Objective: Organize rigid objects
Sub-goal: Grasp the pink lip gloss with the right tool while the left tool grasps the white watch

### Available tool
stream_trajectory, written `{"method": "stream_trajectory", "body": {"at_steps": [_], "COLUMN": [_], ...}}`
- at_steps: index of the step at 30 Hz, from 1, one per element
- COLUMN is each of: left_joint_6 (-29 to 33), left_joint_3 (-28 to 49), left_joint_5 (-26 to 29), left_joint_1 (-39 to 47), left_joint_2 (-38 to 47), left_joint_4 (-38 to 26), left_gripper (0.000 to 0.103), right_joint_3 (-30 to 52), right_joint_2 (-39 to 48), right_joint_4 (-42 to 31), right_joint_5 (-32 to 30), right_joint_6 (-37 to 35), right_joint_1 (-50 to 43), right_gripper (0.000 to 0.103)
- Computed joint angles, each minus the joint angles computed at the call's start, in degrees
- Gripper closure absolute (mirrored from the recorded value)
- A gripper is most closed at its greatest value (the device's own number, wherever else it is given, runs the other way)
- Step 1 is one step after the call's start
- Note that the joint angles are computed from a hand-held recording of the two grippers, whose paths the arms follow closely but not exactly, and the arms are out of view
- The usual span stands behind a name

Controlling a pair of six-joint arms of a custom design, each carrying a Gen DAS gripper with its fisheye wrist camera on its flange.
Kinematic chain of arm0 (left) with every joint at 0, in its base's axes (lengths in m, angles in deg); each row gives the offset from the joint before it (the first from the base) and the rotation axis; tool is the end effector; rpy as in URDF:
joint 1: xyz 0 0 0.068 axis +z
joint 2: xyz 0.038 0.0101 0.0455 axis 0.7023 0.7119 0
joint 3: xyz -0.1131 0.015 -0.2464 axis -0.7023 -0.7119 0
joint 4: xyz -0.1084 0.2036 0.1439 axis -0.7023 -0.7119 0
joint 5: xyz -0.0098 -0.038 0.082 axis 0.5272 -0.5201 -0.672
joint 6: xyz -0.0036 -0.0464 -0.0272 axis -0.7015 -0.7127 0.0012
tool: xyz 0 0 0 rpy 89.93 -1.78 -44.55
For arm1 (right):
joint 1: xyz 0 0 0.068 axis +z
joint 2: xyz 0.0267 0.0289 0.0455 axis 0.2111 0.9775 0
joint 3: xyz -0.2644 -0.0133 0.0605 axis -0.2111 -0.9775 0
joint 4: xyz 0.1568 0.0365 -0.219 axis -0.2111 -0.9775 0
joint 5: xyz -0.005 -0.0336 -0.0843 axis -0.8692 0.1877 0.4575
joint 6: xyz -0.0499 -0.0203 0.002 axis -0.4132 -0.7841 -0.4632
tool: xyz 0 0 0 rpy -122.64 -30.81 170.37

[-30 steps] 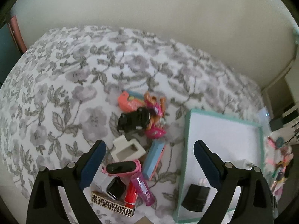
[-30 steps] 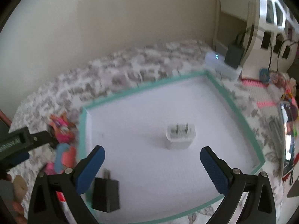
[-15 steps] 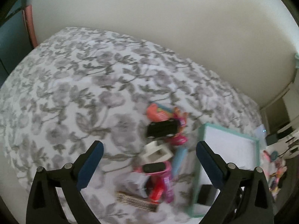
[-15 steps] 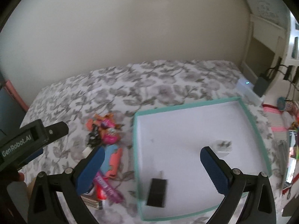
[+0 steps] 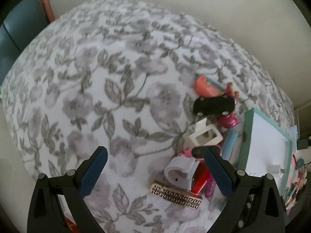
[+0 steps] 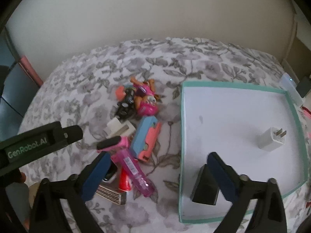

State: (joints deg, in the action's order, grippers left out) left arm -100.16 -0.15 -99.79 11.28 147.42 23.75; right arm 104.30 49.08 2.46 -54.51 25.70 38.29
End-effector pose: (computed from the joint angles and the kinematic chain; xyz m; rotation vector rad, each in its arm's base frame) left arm 0.2150 -0.1341 0.2610 -0.5930 2.7848 -0.0704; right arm 0.1957 0.0931 0.2466 -0.0803 2.6188 0.2020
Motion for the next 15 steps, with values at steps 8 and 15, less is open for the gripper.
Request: {"method": "stream_trajectory", "body": {"at_steps": [8,15], "left_joint_6": [-2.6,-1.2], "left_joint_3": [-1.4,-1.8], "left_joint_5": [1.8,6.3], "left_joint_1": [0.6,0.9], "left_joint_2": [-0.9,1.2], "left_joint_4": [0.7,3.0], "left_gripper": [0.004,0.004], "right_joint_3": [-1.3,-2.0], "right_joint_2": [0.3,2.0], "right_joint_4": [1.2,3.0], "right_joint_5": [-4.5,-8.3], "right_joint_6": [-0.5,-1.1], "right_joint_1": [-0.3,0.8], "right_gripper": [0.026,0.045]}}
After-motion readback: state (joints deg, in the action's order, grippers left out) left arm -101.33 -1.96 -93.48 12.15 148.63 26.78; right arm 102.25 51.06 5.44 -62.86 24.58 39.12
